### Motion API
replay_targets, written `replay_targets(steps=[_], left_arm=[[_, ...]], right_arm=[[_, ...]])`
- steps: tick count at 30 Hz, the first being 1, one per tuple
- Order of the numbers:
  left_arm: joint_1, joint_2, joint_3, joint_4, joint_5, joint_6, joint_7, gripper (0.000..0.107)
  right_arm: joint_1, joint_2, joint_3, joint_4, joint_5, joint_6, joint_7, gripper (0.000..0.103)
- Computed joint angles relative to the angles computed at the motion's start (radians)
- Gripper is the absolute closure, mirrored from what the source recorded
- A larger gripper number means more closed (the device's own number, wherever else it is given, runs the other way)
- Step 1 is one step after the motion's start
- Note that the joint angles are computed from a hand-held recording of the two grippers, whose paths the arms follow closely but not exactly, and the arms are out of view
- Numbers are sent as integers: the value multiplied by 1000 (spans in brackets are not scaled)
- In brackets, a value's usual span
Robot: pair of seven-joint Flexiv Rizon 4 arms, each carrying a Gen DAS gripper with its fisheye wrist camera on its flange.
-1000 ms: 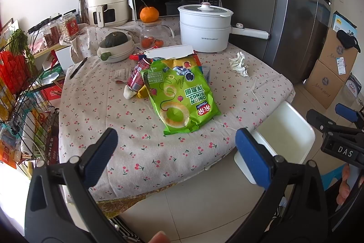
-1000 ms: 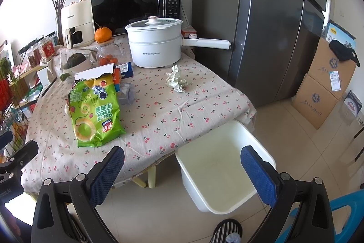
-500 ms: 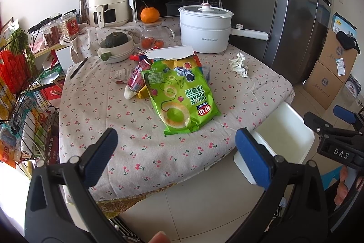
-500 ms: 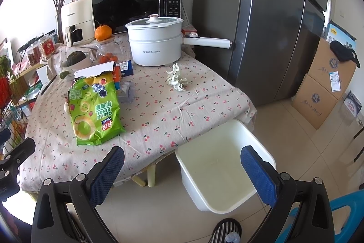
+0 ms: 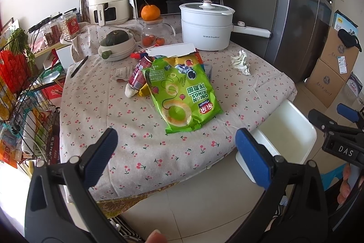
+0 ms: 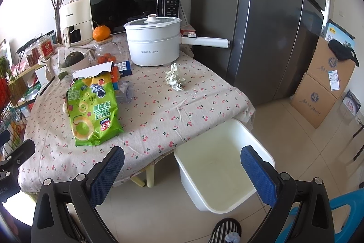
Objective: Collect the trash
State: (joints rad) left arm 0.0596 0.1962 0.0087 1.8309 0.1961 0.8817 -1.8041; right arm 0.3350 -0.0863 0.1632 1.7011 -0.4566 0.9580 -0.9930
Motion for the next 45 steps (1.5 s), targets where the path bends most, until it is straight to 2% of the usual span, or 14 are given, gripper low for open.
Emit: replay_targets(steps=[5,8,10,16,20,21,24,27,32,35,38,39,41,45], left_arm=[[-11,-15,18,5,-68,-3,40,4],[-29,-29,50,27,-199,21,120,4],[-29,-45,60,28,-271,11,161,4],[-5,-127,71,-14,-411,-61,240,4],[13,-202,74,-44,-600,-99,375,6],[20,-222,71,-55,-624,-101,410,9],[39,-281,66,-109,-570,-104,422,17],[64,-339,61,-146,-585,-121,436,31],[91,-403,47,-170,-647,-143,436,35],[105,-429,33,-176,-707,-167,431,50],[115,-438,23,-170,-773,-175,421,68],[114,-433,22,-167,-779,-171,423,80],[111,-416,16,-158,-800,-158,456,88],[93,-372,15,-140,-812,-153,515,92]], right_arm=[[0,-2,-4,-3,-16,-3,6,0],[-3,-5,-4,-8,-10,9,-10,0],[-5,-14,4,-35,52,-8,-72,0],[9,-88,19,-235,243,-183,-291,0],[18,-182,15,-420,327,-318,-394,0],[16,-202,15,-456,352,-341,-409,0],[-3,-251,27,-519,449,-357,-472,0],[4,-282,15,-537,443,-409,-482,0],[12,-320,-8,-578,418,-426,-500,0],[16,-344,-23,-605,390,-427,-485,0],[13,-370,-28,-642,386,-453,-468,0],[14,-376,-30,-649,382,-458,-461,0],[19,-384,-37,-658,366,-464,-450,0],[26,-384,-47,-645,329,-455,-432,0]])
